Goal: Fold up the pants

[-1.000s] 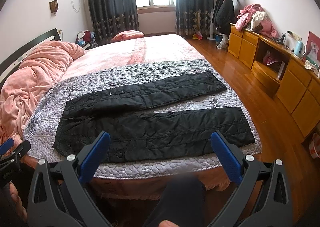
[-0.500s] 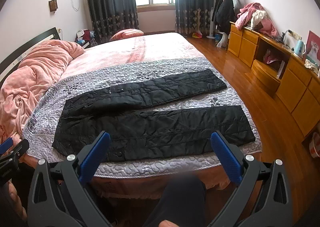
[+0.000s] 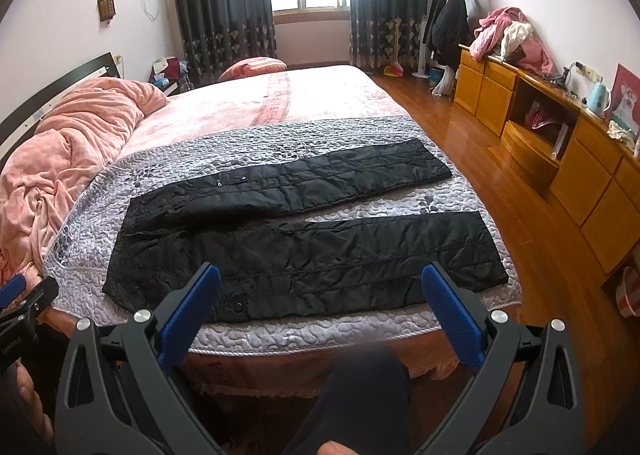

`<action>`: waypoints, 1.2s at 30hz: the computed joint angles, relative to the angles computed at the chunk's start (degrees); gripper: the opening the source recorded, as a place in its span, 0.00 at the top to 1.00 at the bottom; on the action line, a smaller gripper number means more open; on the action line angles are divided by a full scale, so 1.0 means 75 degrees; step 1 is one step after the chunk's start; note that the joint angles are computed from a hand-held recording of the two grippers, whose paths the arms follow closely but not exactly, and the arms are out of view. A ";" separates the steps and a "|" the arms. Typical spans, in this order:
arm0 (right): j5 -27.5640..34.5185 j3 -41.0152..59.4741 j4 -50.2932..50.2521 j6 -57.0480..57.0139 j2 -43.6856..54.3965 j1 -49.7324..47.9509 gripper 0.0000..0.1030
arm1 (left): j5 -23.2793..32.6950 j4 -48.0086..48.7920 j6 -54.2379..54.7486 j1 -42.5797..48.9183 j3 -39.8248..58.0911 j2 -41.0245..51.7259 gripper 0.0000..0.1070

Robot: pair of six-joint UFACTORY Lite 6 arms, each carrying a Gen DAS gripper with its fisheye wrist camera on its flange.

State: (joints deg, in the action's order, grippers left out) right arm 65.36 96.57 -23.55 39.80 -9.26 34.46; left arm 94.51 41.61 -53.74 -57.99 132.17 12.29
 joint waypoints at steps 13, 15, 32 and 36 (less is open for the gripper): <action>0.0002 -0.0057 0.0041 -0.0024 -0.0083 -0.0091 0.02 | 0.0041 -0.0032 0.0075 0.0020 0.0113 0.0047 0.07; -0.0007 -0.0047 0.0101 -0.0072 -0.0069 -0.0144 0.02 | 0.0058 -0.0019 0.0096 0.0017 0.0165 0.0078 0.07; -0.0009 -0.0144 0.0084 -0.0018 -0.0076 -0.0056 0.02 | 0.0131 -0.0064 0.0198 0.0165 0.0260 0.0045 0.07; 0.0004 -0.0079 0.0115 -0.0005 0.0057 -0.0045 0.02 | -0.0055 -0.0058 0.0150 0.0228 -0.0166 -0.0165 0.07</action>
